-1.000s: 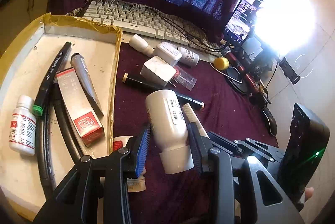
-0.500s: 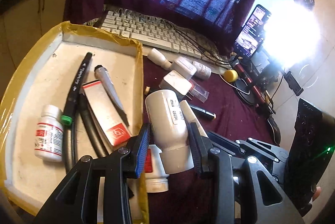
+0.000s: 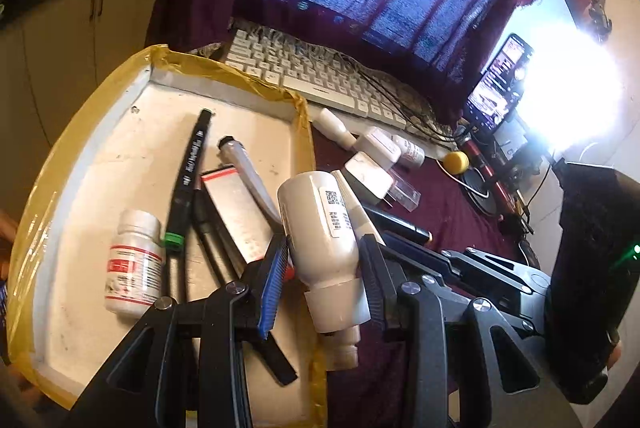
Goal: Organize objects
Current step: 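Carry the white bottle and white tube over the tray with both tools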
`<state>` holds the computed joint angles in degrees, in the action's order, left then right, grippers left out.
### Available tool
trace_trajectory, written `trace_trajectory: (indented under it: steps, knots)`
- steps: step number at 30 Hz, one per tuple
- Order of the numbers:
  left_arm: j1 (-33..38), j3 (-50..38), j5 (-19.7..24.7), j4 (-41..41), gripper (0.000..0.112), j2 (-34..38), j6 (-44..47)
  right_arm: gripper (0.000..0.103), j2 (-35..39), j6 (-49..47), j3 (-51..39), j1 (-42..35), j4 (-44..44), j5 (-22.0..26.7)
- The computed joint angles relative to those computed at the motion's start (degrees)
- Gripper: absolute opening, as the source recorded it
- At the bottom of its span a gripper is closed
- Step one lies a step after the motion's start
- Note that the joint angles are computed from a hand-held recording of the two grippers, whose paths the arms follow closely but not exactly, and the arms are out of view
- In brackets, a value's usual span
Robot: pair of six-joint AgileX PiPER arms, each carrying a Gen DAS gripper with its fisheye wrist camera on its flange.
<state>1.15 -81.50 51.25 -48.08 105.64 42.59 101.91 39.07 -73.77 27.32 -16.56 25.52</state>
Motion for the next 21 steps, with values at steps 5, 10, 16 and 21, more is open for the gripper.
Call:
trace_trajectory:
  steps: [5, 10, 16, 21]
  knots:
    - [3.4, -3.83, 2.67, -0.37, 0.032, 2.97, -1.7, 0.01, 3.2, -5.01, -5.27, -0.63, 4.95, 1.83]
    - [6.65, -9.26, 3.95, -0.1, 0.032, 6.41, -4.19, 0.01, 7.4, -8.66, -12.18, -1.58, 8.63, 4.42]
    - [7.54, -19.92, 5.04, 5.2, 0.032, 12.19, -11.53, 0.01, 13.86, -11.55, -22.41, -3.1, 12.39, 9.57]
    - [4.53, -30.33, 6.19, 15.49, 0.032, 18.58, -19.79, 0.01, 18.85, -8.18, -30.08, -2.46, 8.17, 13.55]
